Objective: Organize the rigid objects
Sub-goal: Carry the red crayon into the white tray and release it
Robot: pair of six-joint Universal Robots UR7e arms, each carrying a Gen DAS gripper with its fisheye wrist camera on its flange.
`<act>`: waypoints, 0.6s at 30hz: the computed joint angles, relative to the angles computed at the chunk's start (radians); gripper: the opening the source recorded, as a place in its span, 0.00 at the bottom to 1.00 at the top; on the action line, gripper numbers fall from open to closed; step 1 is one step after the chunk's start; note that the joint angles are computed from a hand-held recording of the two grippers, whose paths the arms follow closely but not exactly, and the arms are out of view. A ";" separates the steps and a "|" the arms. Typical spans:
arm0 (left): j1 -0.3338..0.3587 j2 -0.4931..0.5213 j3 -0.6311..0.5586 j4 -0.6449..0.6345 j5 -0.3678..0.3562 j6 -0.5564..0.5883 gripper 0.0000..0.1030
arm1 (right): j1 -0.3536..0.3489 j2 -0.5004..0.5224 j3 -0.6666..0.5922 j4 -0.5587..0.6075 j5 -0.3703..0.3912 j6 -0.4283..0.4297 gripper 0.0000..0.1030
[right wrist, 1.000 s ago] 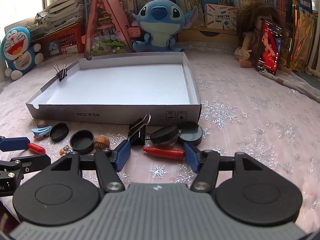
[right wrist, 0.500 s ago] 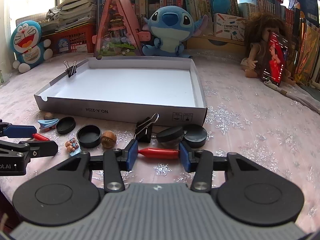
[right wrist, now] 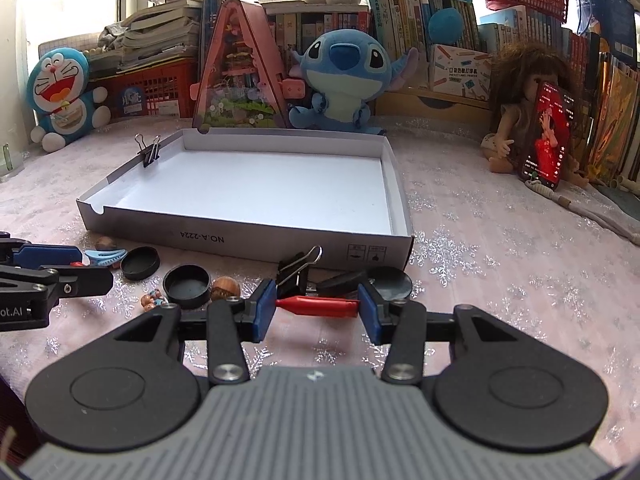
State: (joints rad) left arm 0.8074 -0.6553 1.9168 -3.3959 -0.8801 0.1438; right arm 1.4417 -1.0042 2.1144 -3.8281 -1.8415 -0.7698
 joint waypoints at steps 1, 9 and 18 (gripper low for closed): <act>-0.001 -0.003 -0.001 -0.007 -0.001 0.007 0.40 | 0.001 -0.004 0.001 -0.002 0.004 -0.001 0.49; 0.010 -0.011 -0.062 0.003 -0.012 0.029 0.40 | 0.016 -0.023 -0.022 0.017 0.017 0.010 0.49; 0.046 0.037 -0.217 0.086 -0.031 0.028 0.40 | 0.037 0.001 -0.137 0.083 0.009 0.043 0.49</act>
